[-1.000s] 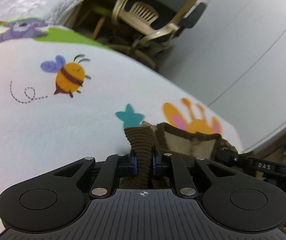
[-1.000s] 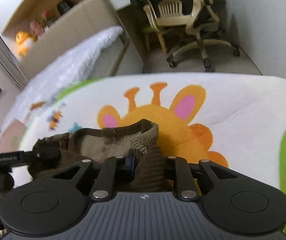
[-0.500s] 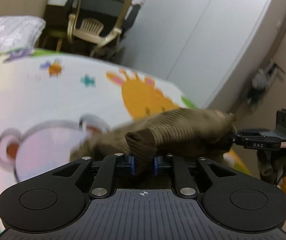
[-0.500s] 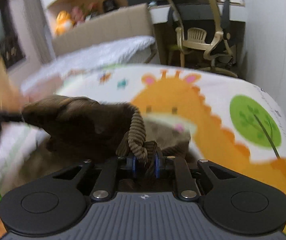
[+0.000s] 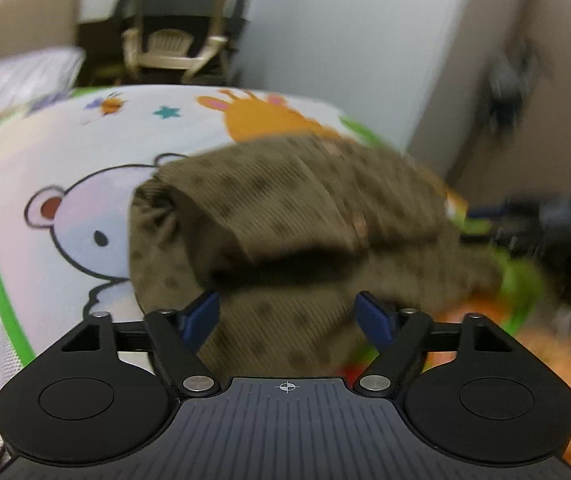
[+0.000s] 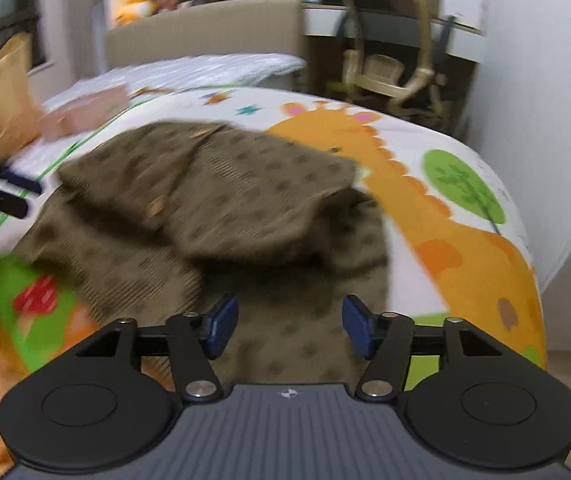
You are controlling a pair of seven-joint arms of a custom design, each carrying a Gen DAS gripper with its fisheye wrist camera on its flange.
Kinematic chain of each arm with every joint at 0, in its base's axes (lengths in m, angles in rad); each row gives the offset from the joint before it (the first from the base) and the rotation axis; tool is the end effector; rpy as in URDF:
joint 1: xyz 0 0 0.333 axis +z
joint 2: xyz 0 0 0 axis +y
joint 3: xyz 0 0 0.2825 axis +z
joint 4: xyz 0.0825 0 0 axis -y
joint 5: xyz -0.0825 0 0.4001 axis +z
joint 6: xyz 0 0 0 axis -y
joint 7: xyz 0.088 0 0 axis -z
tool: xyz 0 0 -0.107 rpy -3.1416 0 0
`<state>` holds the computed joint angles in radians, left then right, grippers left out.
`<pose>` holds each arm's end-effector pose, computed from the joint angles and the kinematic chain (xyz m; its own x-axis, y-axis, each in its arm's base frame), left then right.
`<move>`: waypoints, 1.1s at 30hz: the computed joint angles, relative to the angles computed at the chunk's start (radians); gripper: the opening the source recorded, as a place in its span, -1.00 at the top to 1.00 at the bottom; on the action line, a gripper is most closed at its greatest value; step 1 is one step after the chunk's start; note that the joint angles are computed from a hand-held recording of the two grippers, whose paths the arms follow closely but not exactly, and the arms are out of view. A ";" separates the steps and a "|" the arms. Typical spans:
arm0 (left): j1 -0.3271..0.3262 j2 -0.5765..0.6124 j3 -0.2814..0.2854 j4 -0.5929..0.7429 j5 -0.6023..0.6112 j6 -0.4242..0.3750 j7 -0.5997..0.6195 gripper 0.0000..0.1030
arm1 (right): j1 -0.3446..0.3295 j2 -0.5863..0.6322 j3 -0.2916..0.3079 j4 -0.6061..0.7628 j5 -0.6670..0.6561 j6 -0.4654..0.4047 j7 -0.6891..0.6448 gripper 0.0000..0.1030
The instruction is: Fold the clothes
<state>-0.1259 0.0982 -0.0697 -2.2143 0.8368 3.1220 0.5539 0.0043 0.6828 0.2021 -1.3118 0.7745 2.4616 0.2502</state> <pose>0.5562 -0.1748 0.3661 -0.0600 -0.9900 0.1275 -0.6950 -0.0502 -0.7173 0.7579 0.1193 0.3619 0.8099 -0.5866 -0.0003 -0.3889 -0.5365 -0.7490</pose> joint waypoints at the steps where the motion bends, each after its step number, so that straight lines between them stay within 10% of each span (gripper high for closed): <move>1: -0.021 -0.001 -0.005 0.008 0.042 -0.058 0.009 -0.65 | -0.015 -0.032 0.011 -0.049 0.010 -0.005 -0.047 -0.31; 6: -0.086 0.025 -0.030 0.052 0.318 -0.322 -0.134 -0.69 | -0.031 -0.142 -0.002 -0.223 0.047 0.012 -0.215 -0.37; 13: -0.061 -0.068 -0.060 -0.002 0.477 -0.488 -0.400 -0.42 | -0.060 -0.169 0.040 -0.276 0.292 0.200 -0.349 -0.23; 24: 0.024 -0.198 -0.120 -0.129 0.463 -0.455 -0.515 -0.68 | -0.012 -0.129 0.008 -0.266 0.286 0.333 -0.328 -0.24; 30: 0.018 -0.154 -0.130 -0.079 0.521 -0.587 -0.593 -0.69 | -0.154 -0.043 0.254 -0.150 0.700 0.575 -0.722 -0.23; 33: 0.011 -0.177 -0.133 -0.088 0.545 -0.668 -0.625 -0.75 | -0.133 -0.045 0.232 -0.139 0.752 0.584 -0.827 -0.25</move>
<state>-0.1144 -0.0784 -0.2029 -2.3021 1.3814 2.4542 -0.0711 -0.1287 0.6377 0.4346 -1.4511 1.5267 3.0453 -0.5770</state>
